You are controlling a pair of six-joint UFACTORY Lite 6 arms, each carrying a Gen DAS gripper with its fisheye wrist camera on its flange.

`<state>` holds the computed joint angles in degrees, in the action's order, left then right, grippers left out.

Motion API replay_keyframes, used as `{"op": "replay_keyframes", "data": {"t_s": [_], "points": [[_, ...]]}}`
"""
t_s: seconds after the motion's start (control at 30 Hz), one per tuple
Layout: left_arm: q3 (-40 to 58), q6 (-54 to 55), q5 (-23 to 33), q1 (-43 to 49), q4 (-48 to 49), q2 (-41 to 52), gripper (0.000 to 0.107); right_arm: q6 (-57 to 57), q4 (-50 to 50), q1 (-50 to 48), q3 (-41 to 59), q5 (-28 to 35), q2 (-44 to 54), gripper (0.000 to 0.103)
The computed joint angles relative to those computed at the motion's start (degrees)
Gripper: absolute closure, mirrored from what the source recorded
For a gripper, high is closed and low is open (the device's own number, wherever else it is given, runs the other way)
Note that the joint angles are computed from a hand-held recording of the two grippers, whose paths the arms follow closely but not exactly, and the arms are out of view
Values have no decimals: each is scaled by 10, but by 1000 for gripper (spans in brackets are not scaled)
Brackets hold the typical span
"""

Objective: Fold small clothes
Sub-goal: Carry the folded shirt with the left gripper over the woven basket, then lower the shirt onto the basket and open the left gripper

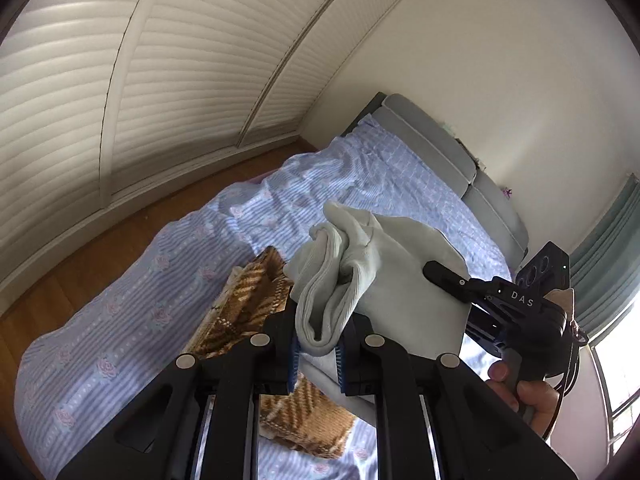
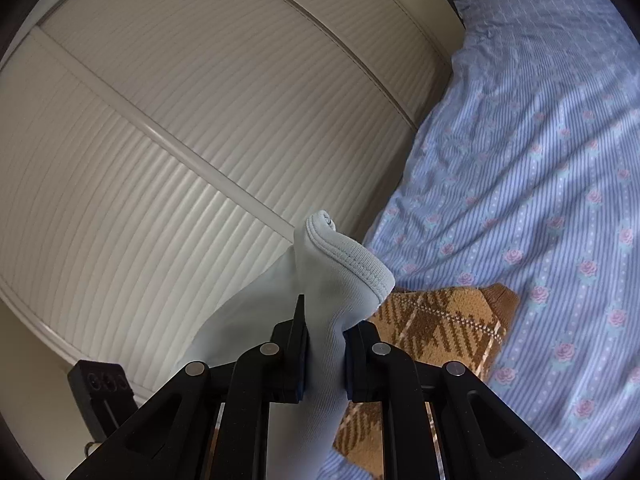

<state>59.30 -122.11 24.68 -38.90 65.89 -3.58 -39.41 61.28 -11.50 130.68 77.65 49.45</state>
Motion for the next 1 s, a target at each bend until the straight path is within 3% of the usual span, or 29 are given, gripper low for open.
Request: {"op": "replay_keyframes", "data": {"t_s": [0.07, 0.17, 0.27, 0.33, 0.53, 0.6, 0.67, 0.73, 0.87, 1.0], "points": [[-18, -32, -49, 31, 22, 33, 91, 15, -23, 20, 15, -24, 40, 89], [-50, -176, -94, 43, 136, 67, 91, 31, -59, 30, 20, -46, 87, 88], [-70, -309, -90, 29, 250, 83, 91, 1, -69, 27, -26, -66, 80, 88], [-75, -336, -83, 21, 270, 87, 90, -16, -59, 16, -43, -59, 78, 88], [-48, -201, -39, -8, 133, 96, 84, -54, -68, 11, -95, -71, 45, 85], [-43, -154, -27, -12, 89, 91, 78, -60, -66, 8, -118, -83, 27, 72], [-48, -136, -6, -21, 72, 79, 66, -95, -69, 3, -191, -110, -28, 50], [-58, -139, 14, -32, 76, 65, 56, -160, -60, -4, -290, -133, -97, 50], [-63, -116, 38, -36, 58, 55, 55, -262, -32, -33, -465, -136, -212, 50], [-66, -121, 20, -19, 58, 66, 55, -308, -14, -52, -564, -117, -260, 50]]}}
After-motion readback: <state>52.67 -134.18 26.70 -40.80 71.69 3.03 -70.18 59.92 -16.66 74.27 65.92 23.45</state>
